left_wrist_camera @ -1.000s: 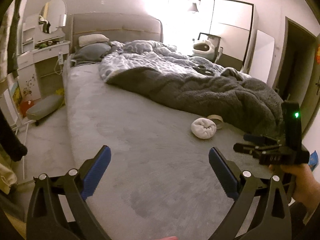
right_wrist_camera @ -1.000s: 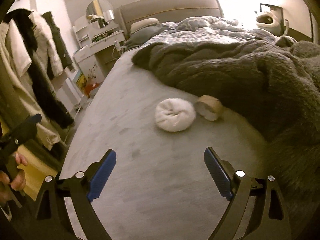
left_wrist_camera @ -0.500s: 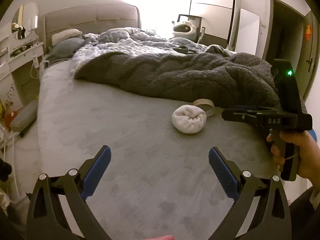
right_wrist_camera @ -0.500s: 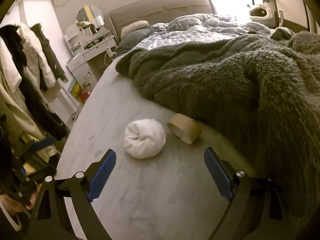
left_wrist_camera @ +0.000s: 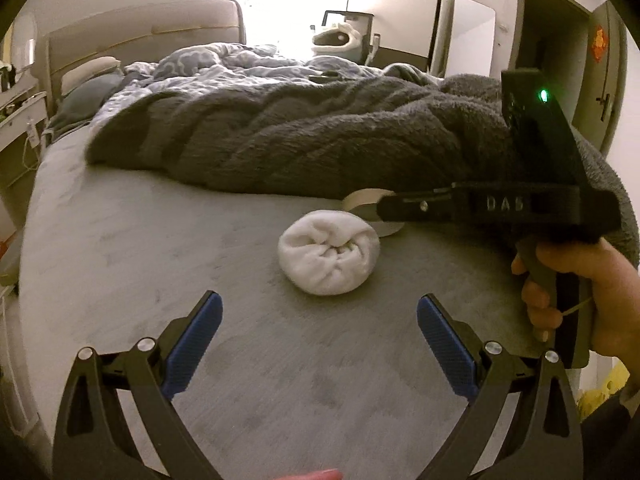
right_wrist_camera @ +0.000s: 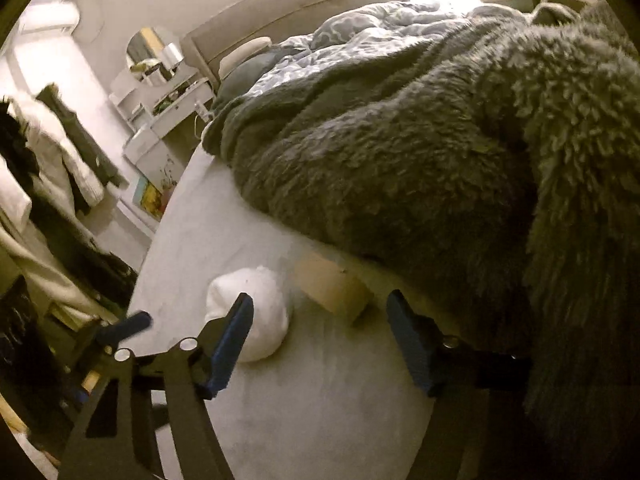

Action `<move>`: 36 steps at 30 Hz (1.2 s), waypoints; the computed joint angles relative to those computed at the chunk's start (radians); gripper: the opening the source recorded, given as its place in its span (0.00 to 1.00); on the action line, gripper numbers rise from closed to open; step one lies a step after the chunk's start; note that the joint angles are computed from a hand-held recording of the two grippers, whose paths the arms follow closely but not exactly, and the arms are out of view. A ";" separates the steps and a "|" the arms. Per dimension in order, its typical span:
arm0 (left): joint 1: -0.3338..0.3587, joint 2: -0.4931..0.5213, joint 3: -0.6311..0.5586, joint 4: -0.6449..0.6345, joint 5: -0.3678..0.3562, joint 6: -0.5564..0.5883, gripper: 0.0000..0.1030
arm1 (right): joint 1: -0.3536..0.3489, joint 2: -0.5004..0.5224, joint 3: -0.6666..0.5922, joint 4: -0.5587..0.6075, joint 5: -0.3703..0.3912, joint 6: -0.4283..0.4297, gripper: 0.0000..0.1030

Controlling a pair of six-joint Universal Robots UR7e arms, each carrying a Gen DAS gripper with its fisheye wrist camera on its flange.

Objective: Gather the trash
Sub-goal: 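Close the left tool on the white sock while the right tool grasps the cardboard tube, then lift the sock in the left tool and tube in the right tool toward the bin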

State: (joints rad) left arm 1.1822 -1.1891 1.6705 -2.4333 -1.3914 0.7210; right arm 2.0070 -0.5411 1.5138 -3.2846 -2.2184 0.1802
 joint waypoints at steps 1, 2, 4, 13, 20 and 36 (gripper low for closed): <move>0.000 0.010 -0.003 -0.002 0.000 -0.001 0.96 | -0.001 0.000 -0.002 0.001 -0.001 0.004 0.66; -0.001 0.020 -0.008 -0.003 0.002 -0.007 0.96 | -0.004 -0.001 0.000 -0.001 -0.001 0.007 0.65; 0.001 0.038 -0.023 0.009 -0.009 -0.020 0.96 | -0.007 0.002 -0.005 0.005 0.001 0.022 0.65; -0.006 0.109 -0.063 0.038 -0.032 -0.026 0.96 | -0.017 0.006 -0.009 0.017 0.001 0.072 0.61; -0.008 0.147 -0.092 0.039 -0.003 -0.073 0.71 | -0.023 0.008 -0.010 0.030 0.012 0.106 0.61; -0.006 0.093 -0.063 0.021 0.034 -0.028 0.51 | -0.011 0.037 -0.041 0.067 -0.047 0.055 0.59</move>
